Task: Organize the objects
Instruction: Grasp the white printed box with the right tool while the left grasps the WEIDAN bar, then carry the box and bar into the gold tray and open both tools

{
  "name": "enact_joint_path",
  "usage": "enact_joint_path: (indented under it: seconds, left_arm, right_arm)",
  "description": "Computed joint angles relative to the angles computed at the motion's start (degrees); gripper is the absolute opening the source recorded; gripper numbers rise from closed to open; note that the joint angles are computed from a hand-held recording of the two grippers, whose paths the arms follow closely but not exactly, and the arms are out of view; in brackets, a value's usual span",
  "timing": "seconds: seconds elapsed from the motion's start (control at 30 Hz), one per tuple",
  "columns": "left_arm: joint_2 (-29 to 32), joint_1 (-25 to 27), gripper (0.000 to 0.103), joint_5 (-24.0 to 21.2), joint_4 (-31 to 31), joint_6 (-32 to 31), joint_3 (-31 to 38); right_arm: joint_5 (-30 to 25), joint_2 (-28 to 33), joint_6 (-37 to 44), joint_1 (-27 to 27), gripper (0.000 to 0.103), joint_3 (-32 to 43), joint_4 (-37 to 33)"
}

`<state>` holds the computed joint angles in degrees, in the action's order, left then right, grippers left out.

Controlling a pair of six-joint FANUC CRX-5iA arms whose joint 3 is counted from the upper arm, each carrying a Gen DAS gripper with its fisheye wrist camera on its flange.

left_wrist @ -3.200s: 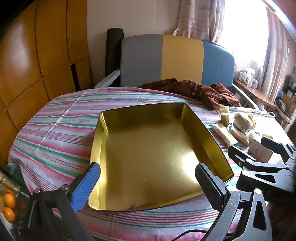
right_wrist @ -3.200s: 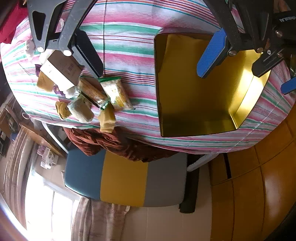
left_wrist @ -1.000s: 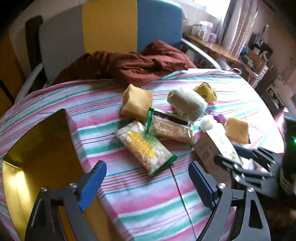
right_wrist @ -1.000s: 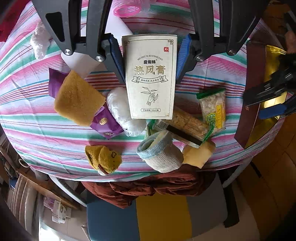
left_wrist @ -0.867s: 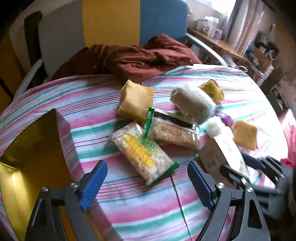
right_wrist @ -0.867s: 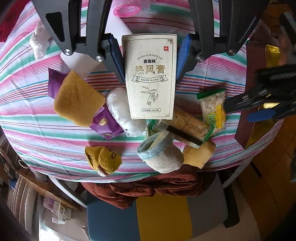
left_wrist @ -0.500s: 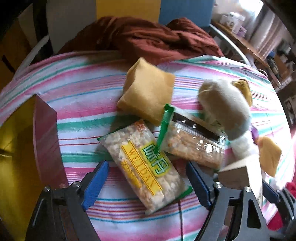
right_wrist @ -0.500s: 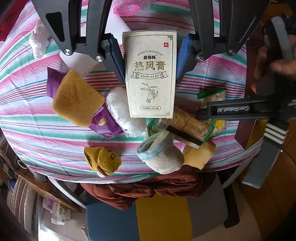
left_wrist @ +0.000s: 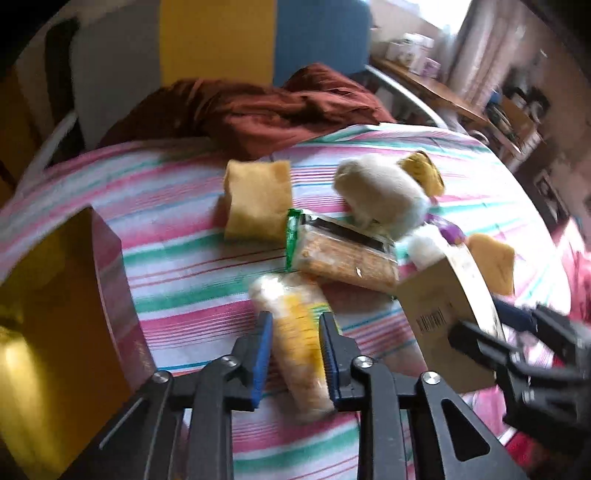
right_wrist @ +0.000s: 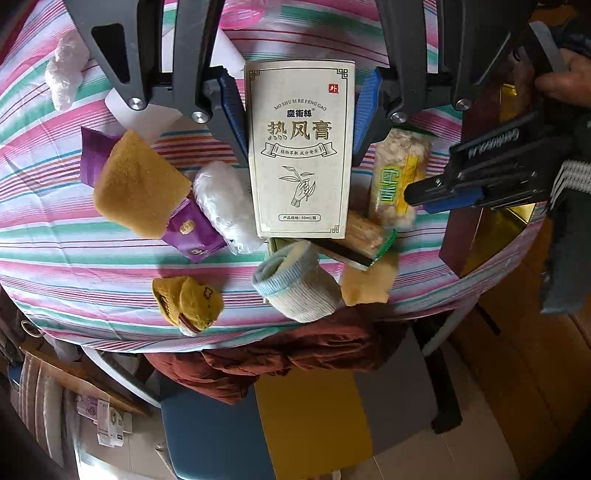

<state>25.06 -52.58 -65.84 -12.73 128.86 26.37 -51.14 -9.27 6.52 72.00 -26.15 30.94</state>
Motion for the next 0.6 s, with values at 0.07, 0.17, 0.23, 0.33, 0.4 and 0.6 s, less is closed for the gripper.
enact_joint_path:
  seconds: [0.07,0.17,0.23,0.33,0.4,0.6]
  left_arm:
    - [-0.7,0.4,0.027,-0.1,1.7,-0.5,-1.3]
    - [0.1,-0.6,0.062,-2.0,-0.5,1.4,0.6]
    - [1.5,-0.9,0.067,-4.1,-1.4,2.5,2.9]
    - [3.9,-1.4,0.075,-7.1,-2.8,2.2,6.6]
    - [5.9,-1.6,0.076,-8.9,-3.8,2.1,9.2]
    - [9.6,-0.6,0.058,-10.5,-0.5,1.8,11.1]
  right_arm:
    - [-1.0,0.4,-0.3,0.1,0.052,0.3,-0.1]
    - [-1.2,0.1,-1.7,0.2,0.052,-0.1,0.6]
    - [-1.4,0.0,-2.1,0.2,0.052,-0.2,0.8]
    - [-1.8,0.0,-2.1,0.1,0.052,-0.1,0.6]
    - [-1.6,-0.3,-2.6,0.2,0.052,-0.4,1.0]
    - [-1.4,-0.1,-1.8,0.0,0.052,-0.2,0.5]
